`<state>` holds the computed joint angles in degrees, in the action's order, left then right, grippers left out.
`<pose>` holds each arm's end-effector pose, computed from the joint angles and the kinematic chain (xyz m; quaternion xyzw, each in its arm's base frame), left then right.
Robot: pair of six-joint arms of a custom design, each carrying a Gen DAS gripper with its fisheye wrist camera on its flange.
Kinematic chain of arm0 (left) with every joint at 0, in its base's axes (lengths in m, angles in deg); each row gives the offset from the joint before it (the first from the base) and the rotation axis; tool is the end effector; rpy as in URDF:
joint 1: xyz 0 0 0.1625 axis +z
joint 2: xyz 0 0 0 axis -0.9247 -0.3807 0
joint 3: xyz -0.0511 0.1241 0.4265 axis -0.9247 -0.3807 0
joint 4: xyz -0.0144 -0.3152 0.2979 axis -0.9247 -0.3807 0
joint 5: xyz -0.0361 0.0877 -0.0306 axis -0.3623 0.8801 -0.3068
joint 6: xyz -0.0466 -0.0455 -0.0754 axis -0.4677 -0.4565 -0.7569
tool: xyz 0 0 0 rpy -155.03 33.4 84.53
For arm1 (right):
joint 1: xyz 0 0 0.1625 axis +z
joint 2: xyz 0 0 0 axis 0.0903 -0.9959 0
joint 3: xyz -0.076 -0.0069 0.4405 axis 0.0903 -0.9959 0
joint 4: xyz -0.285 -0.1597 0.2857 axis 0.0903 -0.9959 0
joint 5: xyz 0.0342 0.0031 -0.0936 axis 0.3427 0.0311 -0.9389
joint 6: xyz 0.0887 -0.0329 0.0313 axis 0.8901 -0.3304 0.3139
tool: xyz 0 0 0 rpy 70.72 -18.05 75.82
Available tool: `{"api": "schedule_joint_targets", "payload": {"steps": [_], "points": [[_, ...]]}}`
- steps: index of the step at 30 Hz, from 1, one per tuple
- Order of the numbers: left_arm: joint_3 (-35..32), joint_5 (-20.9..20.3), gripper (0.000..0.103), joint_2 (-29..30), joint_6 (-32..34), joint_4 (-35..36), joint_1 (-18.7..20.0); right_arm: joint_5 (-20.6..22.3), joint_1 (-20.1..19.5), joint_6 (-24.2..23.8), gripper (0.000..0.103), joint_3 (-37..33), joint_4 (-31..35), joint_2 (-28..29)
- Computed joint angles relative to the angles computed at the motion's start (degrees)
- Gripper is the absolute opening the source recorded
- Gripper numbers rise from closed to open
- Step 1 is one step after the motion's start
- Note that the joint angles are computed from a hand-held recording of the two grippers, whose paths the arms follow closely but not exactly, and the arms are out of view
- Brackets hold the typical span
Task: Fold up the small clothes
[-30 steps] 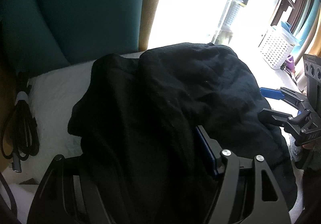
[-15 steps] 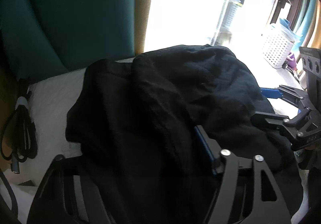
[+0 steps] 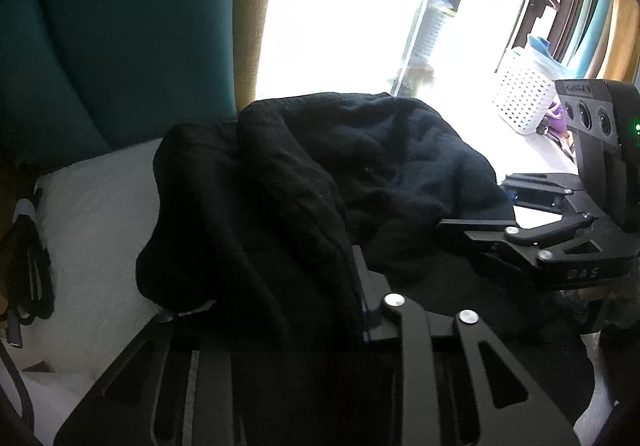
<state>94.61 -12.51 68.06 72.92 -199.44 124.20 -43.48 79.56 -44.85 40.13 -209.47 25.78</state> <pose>-0.3667 -0.8735 -0.0551 0.3417 0.9014 -0.1965 0.1789 0.0286 -0.7838 0.3467 0.1903 -0.9261 0.2124 0.2472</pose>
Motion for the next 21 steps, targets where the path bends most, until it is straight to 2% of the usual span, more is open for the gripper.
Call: {"api": "schedule_joint_targets", "payload": {"steps": [2, 5, 21], "points": [[1.7, -0.4, 0.021, -0.5, 0.9, -2.3, -0.2, 0.2, 0.2, -0.4, 0.031, 0.6, -0.4, -0.2], [5.1, -0.9, 0.021, -1.9, 1.3, -6.2, -0.7, 0.4, 0.5, -1.0, 0.026, 1.5, -1.7, -0.5], [23.6, 0.8, 0.021, -10.4, 4.1, -26.1, -4.7, 2.5, 4.0, -4.3, 0.024, 11.7, -11.9, -7.6]]}}
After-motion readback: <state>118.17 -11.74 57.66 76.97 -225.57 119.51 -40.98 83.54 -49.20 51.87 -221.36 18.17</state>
